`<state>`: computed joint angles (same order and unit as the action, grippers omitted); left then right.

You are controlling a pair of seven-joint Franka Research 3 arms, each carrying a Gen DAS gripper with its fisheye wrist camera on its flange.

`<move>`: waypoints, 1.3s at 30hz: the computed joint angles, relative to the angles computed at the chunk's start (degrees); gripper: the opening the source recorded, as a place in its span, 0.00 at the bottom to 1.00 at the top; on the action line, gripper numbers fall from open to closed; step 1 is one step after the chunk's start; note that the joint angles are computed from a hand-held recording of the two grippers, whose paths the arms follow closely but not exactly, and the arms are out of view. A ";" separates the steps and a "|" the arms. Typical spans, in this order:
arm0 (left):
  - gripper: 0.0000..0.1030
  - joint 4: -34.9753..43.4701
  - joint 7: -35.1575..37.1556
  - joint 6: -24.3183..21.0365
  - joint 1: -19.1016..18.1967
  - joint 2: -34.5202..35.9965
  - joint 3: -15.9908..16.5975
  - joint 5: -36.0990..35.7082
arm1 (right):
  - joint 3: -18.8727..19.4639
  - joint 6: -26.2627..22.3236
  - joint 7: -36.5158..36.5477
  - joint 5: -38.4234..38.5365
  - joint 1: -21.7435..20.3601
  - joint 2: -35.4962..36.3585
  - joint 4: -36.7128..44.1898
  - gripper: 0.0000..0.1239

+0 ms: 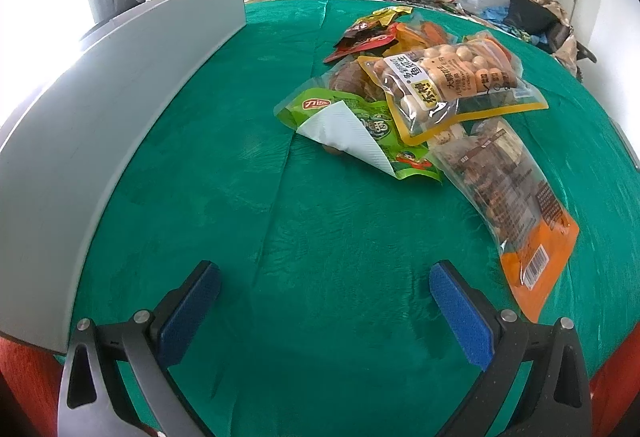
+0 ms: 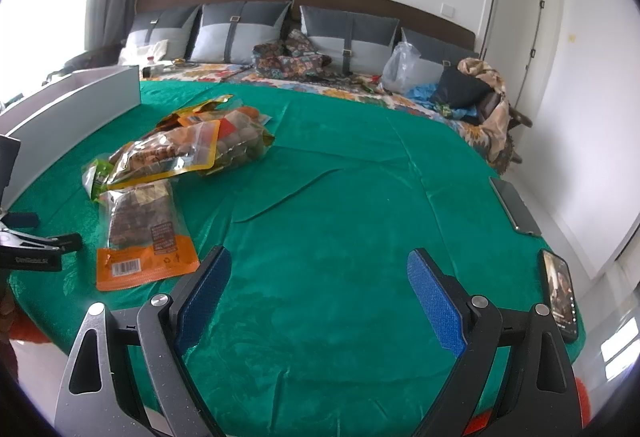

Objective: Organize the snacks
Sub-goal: 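Move both tools slowly toward the pile of snack bags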

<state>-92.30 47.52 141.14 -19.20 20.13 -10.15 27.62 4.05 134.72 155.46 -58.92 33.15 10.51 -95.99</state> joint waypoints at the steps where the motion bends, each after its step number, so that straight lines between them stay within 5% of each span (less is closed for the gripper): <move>1: 1.00 -0.10 0.07 0.12 0.03 -0.04 -0.01 -0.01 | 0.01 -0.05 -0.03 0.00 0.02 -0.04 -0.08 0.74; 35: 1.00 -2.82 -0.03 2.73 0.57 -1.52 0.06 0.63 | -0.09 -0.19 -3.76 4.24 -0.73 0.38 -0.62 0.74; 39: 1.00 -1.77 1.87 1.70 1.08 -1.05 -0.47 -0.93 | -0.40 5.74 -4.39 10.44 -2.98 -0.54 -2.87 0.74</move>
